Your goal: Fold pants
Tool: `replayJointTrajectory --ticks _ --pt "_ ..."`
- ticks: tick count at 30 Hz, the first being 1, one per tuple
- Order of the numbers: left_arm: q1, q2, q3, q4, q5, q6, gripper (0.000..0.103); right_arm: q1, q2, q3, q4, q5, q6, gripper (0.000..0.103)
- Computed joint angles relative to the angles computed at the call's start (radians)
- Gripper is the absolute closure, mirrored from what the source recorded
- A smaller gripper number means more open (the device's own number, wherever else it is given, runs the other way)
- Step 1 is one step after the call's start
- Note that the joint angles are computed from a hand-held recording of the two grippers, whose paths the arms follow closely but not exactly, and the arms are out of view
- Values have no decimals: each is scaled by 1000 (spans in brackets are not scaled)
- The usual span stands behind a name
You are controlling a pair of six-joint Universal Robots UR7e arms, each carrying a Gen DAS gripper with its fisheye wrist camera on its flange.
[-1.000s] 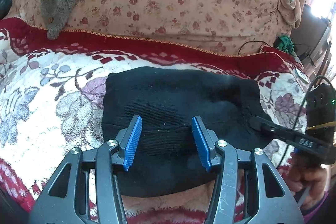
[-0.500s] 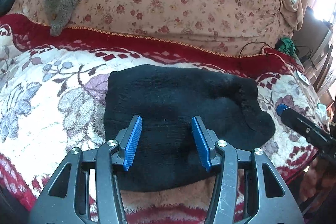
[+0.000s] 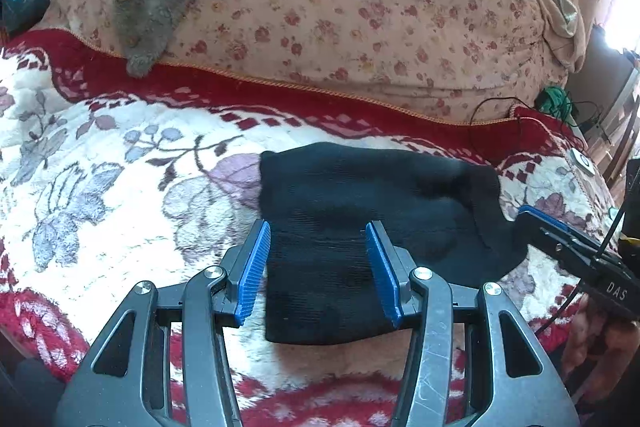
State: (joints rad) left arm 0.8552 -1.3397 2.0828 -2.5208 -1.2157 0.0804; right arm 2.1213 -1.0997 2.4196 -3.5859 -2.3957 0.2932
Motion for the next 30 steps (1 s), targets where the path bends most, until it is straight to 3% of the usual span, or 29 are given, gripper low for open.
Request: replayJointTrajectory --ticks 2,6,12,28,30 --pt "18 10 -17 17 -13 -11 54 -14 -14 15 14 -17 27 29" --pt "56 31 -52 56 -62 -34 54 -68 -40 59 -1 5 80 29" --pt "96 70 -93 106 -143 -36 49 -154 -45 101 -66 117 88 29" --pt "152 163 -152 110 -215 -29 31 -342 -15 138 -191 404 26 28" --pt "156 169 -151 101 -220 -31 23 -355 -9 136 -197 429 20 27"
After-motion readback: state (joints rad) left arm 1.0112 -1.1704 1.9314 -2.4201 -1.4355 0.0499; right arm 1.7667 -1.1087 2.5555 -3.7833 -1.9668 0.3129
